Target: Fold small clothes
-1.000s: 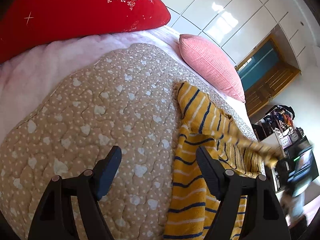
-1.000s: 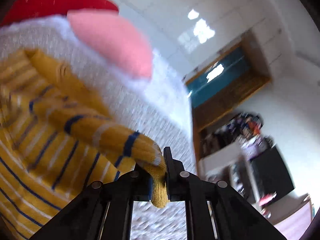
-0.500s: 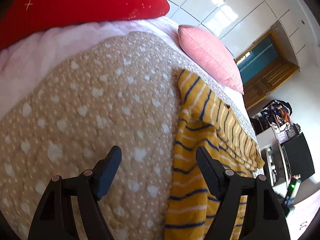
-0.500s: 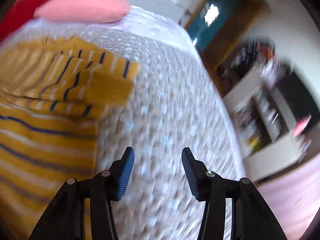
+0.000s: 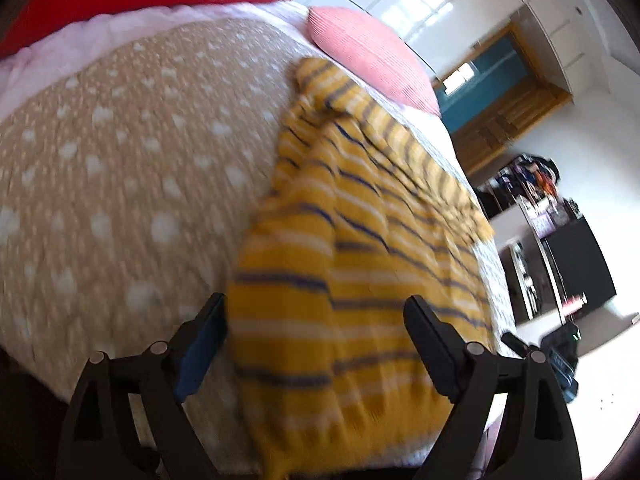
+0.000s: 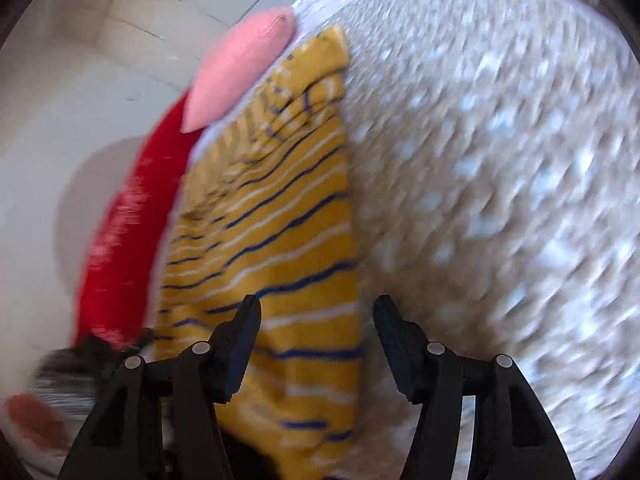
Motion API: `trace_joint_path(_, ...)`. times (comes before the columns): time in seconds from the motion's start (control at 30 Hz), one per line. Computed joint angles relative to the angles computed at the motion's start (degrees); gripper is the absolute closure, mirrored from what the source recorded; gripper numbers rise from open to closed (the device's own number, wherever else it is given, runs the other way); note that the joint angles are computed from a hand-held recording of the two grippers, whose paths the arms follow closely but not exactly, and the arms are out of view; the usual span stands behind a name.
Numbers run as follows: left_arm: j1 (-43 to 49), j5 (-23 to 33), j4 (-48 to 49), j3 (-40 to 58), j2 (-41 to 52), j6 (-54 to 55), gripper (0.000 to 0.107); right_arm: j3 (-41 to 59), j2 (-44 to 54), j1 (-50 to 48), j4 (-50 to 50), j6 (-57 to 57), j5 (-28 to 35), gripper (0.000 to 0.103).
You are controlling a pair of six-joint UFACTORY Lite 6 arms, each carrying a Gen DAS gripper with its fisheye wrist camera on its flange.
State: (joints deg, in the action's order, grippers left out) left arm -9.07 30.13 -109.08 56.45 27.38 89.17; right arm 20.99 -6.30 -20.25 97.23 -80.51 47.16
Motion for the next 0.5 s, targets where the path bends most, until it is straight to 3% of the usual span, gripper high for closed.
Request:
trace_joint_path(0.13,-1.0,2.5,4.9,-3.3,-2.5,-4.6,0.043,-4.2,1.1,-2.6,0.3,-5.5,10.7,0.039)
trace_joint_path(0.2,-2.2,2.0,3.6,-4.3,-2.4,-3.1,0.044,-7.2,1.5,-2.6,0.5,-8.3,15.7,0.039)
trace_joint_path(0.3,-3.0,2.9,1.2,-5.2,-2.0,-2.5,0.044,-7.5,7.3,0.4,3.5,-13.8,19.4,0.039)
trace_joint_path(0.43,-4.8,2.6,-3.7,-5.4,-1.5,-0.1,0.028,-8.3,8.6,9.4,11.2,-17.5,17.3,0.039)
trace_joint_path(0.5,-7.3,-1.1,-6.3,-5.4,-2.4,1.4,0.027,-6.4,10.5,13.0,15.7,-18.4,15.3,0.039)
